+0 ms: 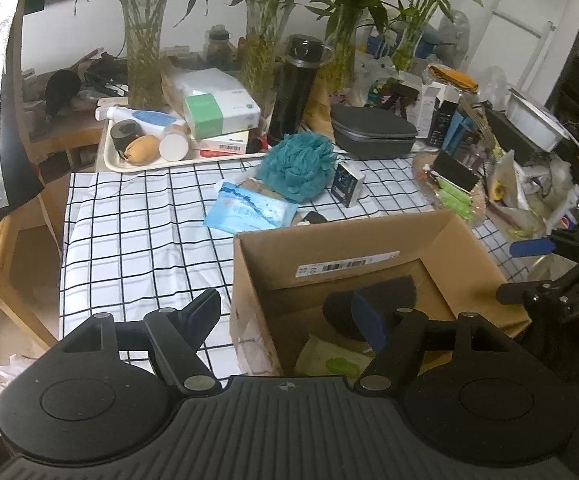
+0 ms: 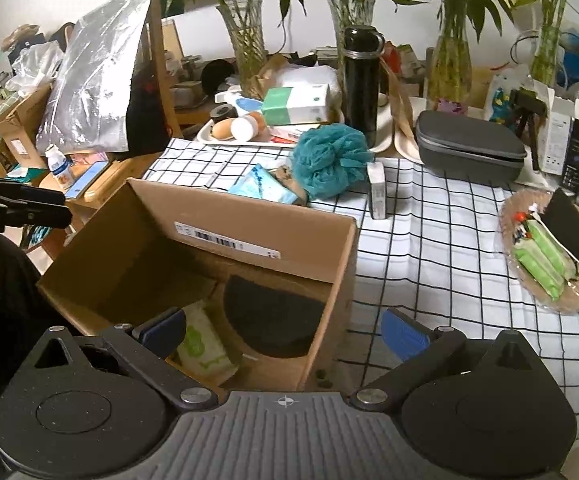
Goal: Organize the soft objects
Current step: 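Withdraw both tools from the box toward the black roll and white box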
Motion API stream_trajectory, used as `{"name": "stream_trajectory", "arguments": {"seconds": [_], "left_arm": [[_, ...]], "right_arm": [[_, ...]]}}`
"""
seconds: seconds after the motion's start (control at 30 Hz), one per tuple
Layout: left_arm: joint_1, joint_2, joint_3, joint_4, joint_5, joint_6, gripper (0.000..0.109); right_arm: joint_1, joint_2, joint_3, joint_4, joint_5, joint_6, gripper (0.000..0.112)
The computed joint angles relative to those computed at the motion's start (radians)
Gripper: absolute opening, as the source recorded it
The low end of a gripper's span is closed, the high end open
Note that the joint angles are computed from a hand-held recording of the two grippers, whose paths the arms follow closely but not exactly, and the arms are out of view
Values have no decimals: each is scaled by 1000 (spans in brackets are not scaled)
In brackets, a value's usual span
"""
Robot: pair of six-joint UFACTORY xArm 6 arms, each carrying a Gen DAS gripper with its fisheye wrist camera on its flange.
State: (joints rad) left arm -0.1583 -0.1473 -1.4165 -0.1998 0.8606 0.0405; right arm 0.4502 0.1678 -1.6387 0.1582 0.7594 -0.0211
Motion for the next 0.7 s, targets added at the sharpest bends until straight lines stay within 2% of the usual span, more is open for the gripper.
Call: {"name": "stream_trajectory", "arguments": {"seconds": [0.37, 0.7], "left_arm": [[13, 46, -36, 20, -22, -6, 72], [25, 100, -72, -4, -60, 23, 72]], "right_arm": [[-18, 60, -59, -89, 5, 107, 103], [-40, 114, -95, -66, -77, 120, 103]]}}
